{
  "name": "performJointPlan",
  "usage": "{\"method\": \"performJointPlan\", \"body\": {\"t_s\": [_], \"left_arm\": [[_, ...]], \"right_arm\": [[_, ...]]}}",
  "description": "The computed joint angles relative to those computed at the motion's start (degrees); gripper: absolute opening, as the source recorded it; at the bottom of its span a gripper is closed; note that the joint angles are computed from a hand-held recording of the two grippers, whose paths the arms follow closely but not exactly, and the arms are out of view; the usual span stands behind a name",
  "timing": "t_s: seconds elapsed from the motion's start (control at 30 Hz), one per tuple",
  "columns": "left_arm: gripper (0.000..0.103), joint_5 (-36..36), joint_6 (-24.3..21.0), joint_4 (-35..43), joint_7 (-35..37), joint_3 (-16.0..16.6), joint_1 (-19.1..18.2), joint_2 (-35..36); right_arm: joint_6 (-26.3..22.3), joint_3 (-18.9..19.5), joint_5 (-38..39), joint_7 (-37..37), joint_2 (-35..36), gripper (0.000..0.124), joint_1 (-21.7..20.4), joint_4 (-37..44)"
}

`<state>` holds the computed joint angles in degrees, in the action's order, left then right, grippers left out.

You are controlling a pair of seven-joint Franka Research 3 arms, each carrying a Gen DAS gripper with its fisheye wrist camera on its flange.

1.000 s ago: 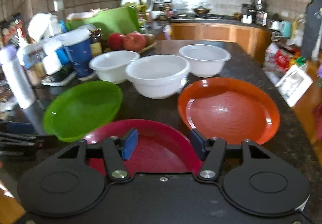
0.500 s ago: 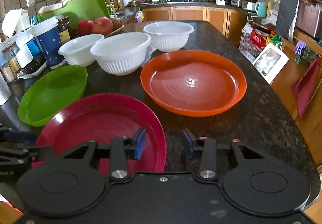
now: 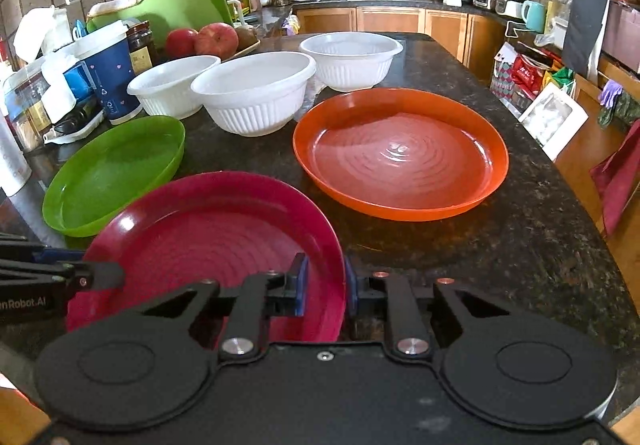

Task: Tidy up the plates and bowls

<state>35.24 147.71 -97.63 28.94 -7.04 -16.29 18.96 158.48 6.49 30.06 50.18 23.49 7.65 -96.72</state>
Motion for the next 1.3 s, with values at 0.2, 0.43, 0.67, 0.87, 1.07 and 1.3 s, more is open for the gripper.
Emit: {"method": "performJointPlan", "body": {"t_s": [0.2,0.43,0.67,0.87,1.07,1.3], "left_arm": [[0.029,-1.82,2.14,-2.05,4.07,-0.77,1.23,-1.59],[0.029,-0.98,5.11,-2.98,8.17,-0.74,1.86,-2.92],[0.029,-1.34,8.10,-0.98,13.79,-1.17,1.78,-1.81],[0.029,-2.47,7.48,5.41,15.87,-1.19,-0.58,2.52],[0.029,-3.38,3.05,15.76,14.54,-0.34,-4.89,9.25],[0.029,-5.41,-3.31,28.35,12.22,0.58,-9.21,17.53]], "right_arm": [[3.39,-0.16,0.71,1.20,-2.91,0.020,0.52,-3.93],[10.58,-0.74,0.22,4.79,-7.06,0.020,2.26,-9.82],[16.07,-3.15,-2.68,12.71,-11.07,0.020,3.92,-15.17],[18.29,-4.16,-5.41,15.30,-13.20,0.020,2.12,-17.60],[15.97,-2.16,-1.32,7.27,-12.88,0.020,-3.76,-15.38],[7.83,-2.12,6.47,-5.74,-9.50,0.020,-9.69,-8.26]]}}
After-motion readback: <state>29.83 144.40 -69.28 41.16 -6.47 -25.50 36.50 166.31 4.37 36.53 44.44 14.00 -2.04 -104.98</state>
